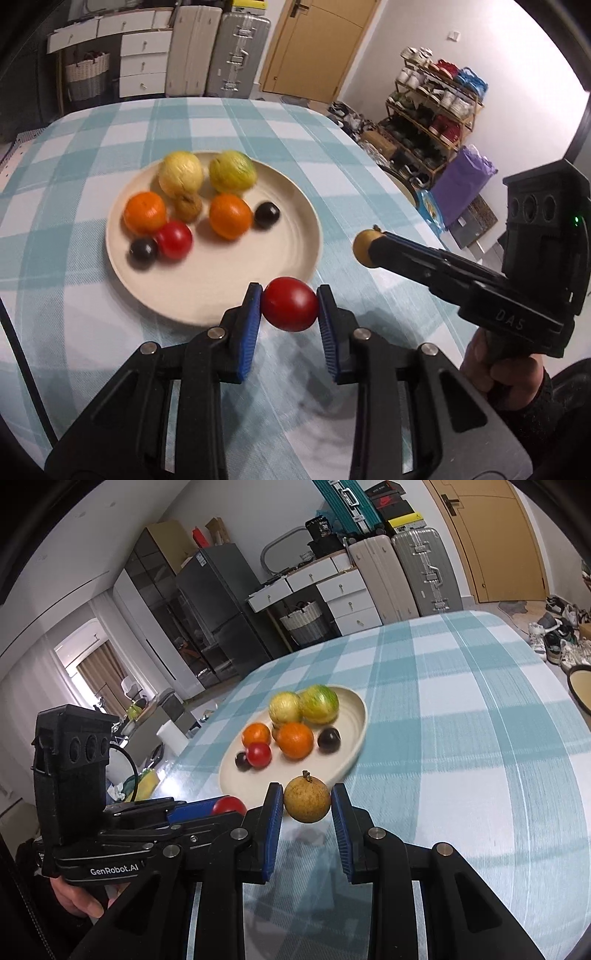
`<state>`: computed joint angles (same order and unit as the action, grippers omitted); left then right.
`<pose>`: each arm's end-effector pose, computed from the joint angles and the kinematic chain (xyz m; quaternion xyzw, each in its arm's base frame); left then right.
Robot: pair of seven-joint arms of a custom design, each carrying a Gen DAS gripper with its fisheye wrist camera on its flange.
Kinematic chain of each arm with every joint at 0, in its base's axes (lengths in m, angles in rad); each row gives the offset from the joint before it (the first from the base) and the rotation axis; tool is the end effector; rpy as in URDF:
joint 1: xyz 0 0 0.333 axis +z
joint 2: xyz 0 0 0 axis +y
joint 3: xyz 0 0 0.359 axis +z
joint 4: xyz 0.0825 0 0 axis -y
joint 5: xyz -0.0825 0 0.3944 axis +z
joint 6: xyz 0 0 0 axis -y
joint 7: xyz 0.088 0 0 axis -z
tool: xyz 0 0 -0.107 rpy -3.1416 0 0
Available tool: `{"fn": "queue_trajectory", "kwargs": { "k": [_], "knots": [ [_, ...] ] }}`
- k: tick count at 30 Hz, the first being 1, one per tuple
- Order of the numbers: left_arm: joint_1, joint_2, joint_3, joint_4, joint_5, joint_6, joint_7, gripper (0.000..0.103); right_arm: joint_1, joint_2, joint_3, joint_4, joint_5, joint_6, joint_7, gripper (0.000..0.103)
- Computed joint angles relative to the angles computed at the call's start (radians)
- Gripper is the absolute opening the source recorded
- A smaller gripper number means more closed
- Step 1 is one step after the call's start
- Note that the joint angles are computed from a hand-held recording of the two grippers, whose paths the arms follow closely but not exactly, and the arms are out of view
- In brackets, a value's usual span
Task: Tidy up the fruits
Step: 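Lower the tomato and pear onto the cream plate and open both grippers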
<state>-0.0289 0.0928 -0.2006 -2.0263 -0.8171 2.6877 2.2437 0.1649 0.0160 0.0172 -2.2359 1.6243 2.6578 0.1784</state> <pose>0.6110 -0.1150 0.4969 -0.5679 0.7322 -0.3696 0.0688 0.5470 0.0721 0.4198 -0.6748 0.5600 -0.0538 0.4776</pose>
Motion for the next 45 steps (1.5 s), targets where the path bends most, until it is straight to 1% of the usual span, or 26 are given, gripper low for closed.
{"fn": "queue_trajectory", "kwargs": {
  "k": [7,20,25,31,36,39,41,42,45],
  "knots": [
    [0.022,0.06,0.0,0.07,0.064,0.016,-0.067,0.027,-0.002,0.059,0.008,0.085,-0.047,-0.022,0.054,0.027],
    [0.083,0.193,-0.053,0.195,0.191,-0.013,-0.165,0.027,-0.016,0.175,0.045,0.201,-0.205,-0.055,0.218,0.028],
    [0.109,0.222,-0.079,0.219,0.205,-0.02,-0.182,0.027,-0.027,0.21,0.057,0.23,-0.258,-0.066,0.283,0.028],
    [0.128,0.233,-0.098,0.229,0.206,-0.022,-0.187,0.027,-0.037,0.235,0.074,0.253,-0.287,-0.066,0.307,0.028],
    [0.149,0.232,-0.115,0.238,0.159,-0.036,-0.165,0.028,-0.038,0.244,0.082,0.262,-0.298,-0.054,0.322,0.028],
    [0.15,0.219,-0.114,0.229,0.14,-0.028,-0.15,0.03,-0.044,0.241,0.086,0.262,-0.284,-0.049,0.317,0.033],
    [0.153,0.203,-0.116,0.217,0.113,-0.023,-0.131,0.032,-0.047,0.232,0.089,0.256,-0.259,-0.044,0.292,0.047],
    [0.151,0.198,-0.113,0.213,0.107,-0.022,-0.128,0.035,-0.047,0.226,0.09,0.251,-0.239,-0.04,0.275,0.048],
    [0.146,0.174,-0.106,0.193,0.078,-0.011,-0.11,0.036,-0.043,0.207,0.085,0.239,-0.204,-0.03,0.245,0.048]
  ]
}}
